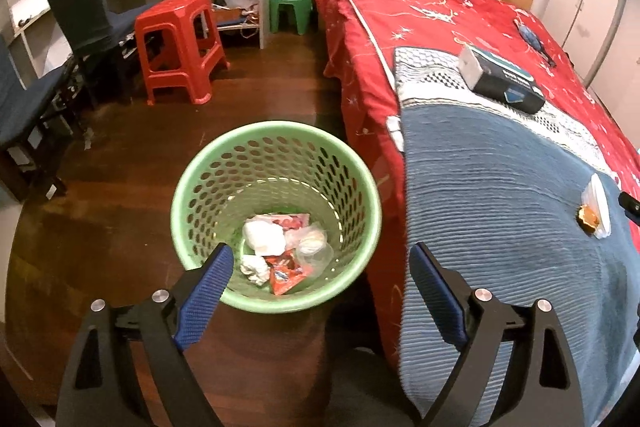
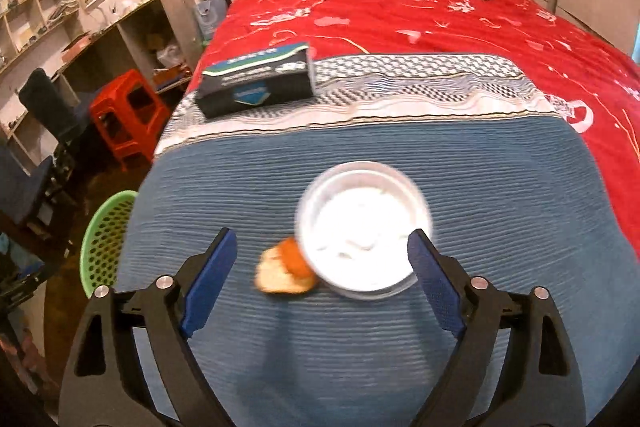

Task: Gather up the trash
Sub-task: 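Return the right tool to the blanket and grasp the white cup lid, then grasp the orange peel with the left tool while the right tool holds the white lid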

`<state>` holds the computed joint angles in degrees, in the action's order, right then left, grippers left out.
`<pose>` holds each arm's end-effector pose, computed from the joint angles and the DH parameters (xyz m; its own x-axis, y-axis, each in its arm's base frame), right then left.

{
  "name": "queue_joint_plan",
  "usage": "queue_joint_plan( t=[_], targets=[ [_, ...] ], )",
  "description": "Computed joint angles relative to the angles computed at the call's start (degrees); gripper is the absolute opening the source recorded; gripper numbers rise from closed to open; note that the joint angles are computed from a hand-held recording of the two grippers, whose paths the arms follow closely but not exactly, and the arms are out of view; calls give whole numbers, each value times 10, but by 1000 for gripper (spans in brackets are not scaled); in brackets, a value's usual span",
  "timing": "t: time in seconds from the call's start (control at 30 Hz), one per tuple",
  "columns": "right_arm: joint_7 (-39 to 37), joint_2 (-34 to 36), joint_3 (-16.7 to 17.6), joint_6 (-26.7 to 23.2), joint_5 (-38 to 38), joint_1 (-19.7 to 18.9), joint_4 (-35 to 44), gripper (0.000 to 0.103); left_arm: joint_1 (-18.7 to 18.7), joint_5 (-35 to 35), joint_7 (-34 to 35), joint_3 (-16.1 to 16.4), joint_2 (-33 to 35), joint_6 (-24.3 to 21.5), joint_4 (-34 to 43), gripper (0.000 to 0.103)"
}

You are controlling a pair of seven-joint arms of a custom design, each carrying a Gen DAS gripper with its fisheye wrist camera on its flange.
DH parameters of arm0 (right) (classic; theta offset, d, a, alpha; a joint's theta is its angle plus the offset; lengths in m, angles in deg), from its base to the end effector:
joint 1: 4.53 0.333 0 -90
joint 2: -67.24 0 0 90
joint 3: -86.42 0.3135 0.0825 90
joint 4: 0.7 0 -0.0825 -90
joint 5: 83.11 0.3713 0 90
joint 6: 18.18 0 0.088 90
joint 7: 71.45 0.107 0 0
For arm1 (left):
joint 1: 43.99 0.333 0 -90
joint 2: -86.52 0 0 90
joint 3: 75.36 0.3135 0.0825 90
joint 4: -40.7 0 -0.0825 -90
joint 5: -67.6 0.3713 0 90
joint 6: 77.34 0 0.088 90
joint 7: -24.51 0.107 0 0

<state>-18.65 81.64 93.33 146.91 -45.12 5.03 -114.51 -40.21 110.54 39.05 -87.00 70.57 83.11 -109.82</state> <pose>0.6130 0.1395 0.4089 0.3751 -0.9149 -0.1490 -0.7394 -0.1983 -0.6434 0.4247 -0.0906 0.3842 0.4704 -0.8789 0.0786 -0.7085 -0.4293 -0.5602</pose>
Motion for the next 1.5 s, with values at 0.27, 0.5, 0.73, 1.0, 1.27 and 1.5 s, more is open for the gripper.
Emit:
queue_joint_plan(
  t=[0.27, 0.5, 0.73, 1.0, 1.27, 1.5],
  targets=[
    [-31, 48, -12, -37, -51, -9, 52, 93, -23, -7, 14, -3, 41, -19, 43, 87],
    [-28, 80, -18, -51, -101, -3, 84, 95, -43, -11, 24, 3, 69, -34, 71, 87],
    [-29, 103, -13, -68, -110, -11, 113, 95, -58, -14, 35, 9, 89, -44, 88, 87],
    [-30, 105, -12, -57, -116, -11, 114, 92, -69, -21, 43, 14, 105, -46, 101, 87],
    [-92, 71, 26, -54, -16, -55, 103, 92, -80, -27, 57, 12, 120, -25, 126, 87],
    [-102, 33, 2, -56, 10, -47, 72, 92, -113, -55, 120, 5, 182, 10, 199, 87]
  ],
)
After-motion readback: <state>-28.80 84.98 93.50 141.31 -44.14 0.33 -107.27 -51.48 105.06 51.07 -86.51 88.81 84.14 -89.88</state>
